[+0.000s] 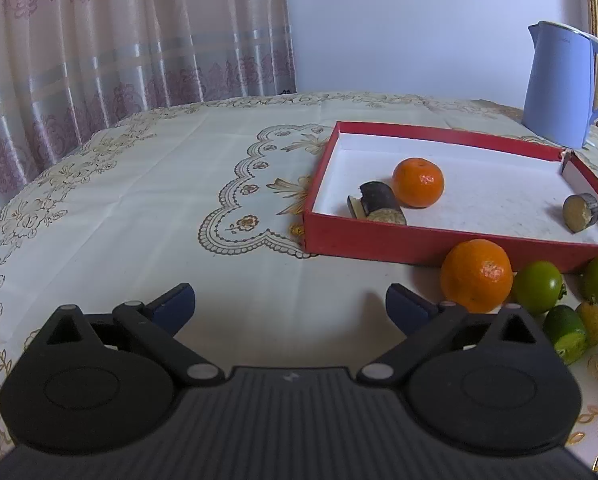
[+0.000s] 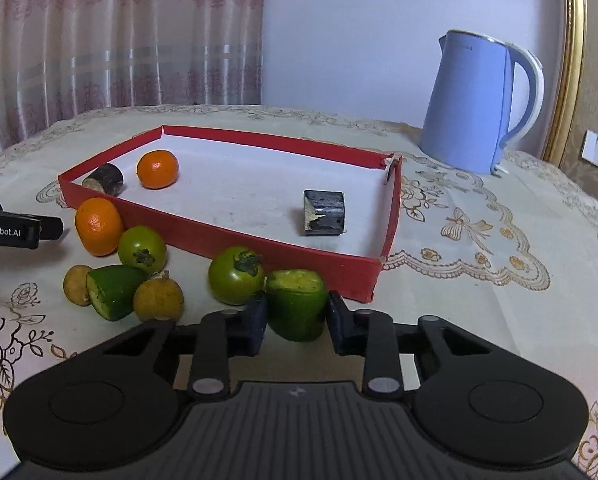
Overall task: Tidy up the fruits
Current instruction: 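Move the right tool to the cut cucumber piece and close on it, then lower the cucumber piece into the red tray and open the right tool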
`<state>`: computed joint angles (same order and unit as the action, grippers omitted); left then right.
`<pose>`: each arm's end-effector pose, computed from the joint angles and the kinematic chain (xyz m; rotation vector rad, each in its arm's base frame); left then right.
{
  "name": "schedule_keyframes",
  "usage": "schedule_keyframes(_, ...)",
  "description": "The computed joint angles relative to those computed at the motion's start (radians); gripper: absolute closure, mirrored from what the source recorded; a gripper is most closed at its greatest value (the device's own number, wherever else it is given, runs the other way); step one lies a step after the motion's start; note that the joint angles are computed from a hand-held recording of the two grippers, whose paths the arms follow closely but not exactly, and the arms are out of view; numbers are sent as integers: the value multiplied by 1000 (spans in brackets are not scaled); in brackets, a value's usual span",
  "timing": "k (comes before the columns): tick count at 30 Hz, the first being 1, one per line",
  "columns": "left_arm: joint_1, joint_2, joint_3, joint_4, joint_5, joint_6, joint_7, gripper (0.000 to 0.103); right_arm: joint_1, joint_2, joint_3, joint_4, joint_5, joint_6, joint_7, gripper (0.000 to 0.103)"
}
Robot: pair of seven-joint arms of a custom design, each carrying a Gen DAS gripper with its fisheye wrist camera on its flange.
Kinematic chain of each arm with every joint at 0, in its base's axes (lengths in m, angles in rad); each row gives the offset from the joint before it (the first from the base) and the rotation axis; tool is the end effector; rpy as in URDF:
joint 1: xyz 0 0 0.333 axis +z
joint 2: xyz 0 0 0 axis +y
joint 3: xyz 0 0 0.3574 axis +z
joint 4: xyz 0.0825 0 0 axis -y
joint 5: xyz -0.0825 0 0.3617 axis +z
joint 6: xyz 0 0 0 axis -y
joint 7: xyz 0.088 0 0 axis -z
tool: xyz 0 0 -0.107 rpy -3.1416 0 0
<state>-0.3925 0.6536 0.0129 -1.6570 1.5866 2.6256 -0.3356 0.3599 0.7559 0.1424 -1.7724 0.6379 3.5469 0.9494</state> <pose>0.6464 -0.2851 0.2912 -1.7303 1.4637 -0.6588 0.6557 0.2504 0.2896 -1.8690 1.3554 -0.7622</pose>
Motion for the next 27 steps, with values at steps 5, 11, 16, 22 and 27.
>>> schedule_keyframes(5, 0, -1, 2, -1, 6, 3, -11, 0, -11, 0, 19, -15, -15, 43, 15, 72)
schedule_keyframes(11, 3, 1, 1, 2, -2, 11, -8, 0, -17, -22, 27, -60, -41, 106, 20, 72)
schedule_keyframes(16, 1, 0, 2, 0, 0, 8, -7, 0, -19, -32, 27, -58, -61, 131, 20, 72)
schedule_keyframes(22, 4, 1, 0, 2, -8, 14, -3, 0, -1, -13, 11, -1, -45, 107, 1, 72)
schedule_keyframes(27, 2, 2, 2, 2, -10, 16, 4, 0, 18, 16, -6, 83, -25, 47, -24, 72)
